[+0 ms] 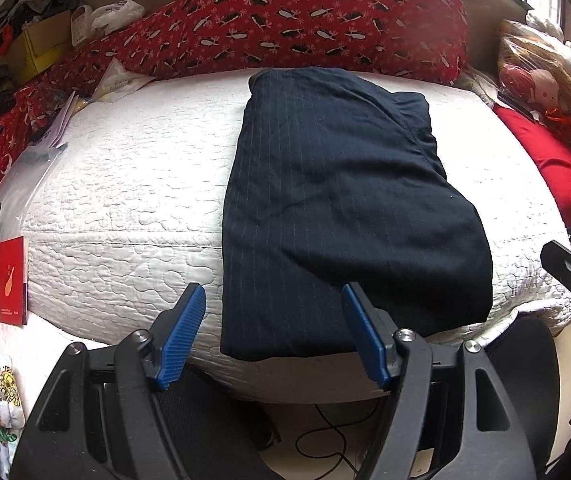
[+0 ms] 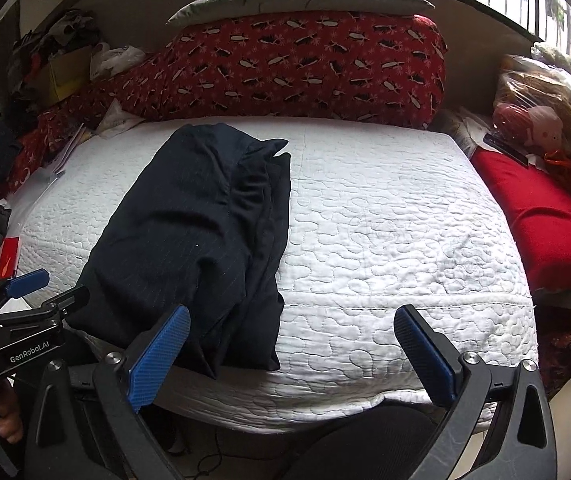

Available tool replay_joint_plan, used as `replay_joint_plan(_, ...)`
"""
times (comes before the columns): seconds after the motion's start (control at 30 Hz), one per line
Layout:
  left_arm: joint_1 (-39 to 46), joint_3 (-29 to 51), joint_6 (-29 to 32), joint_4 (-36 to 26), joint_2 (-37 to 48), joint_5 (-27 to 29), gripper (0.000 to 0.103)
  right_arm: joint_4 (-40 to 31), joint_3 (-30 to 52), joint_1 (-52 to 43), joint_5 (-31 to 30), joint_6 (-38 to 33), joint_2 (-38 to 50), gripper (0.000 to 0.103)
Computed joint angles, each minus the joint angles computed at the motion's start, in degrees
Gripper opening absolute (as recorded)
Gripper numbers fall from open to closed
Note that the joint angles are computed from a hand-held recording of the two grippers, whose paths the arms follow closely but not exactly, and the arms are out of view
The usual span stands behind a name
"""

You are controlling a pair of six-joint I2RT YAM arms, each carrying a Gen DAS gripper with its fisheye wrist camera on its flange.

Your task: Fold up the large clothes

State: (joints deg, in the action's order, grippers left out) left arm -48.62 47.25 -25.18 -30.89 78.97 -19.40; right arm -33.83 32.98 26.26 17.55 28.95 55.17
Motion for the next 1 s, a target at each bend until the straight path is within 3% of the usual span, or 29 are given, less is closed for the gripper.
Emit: replay_joint_plan(1.0, -0.3, 0.14, -0.22, -1.64, -0.29, 1.95, 0.07, 0.25, -1.04, -1.3, -1.4, 0.59, -0.4, 0.103)
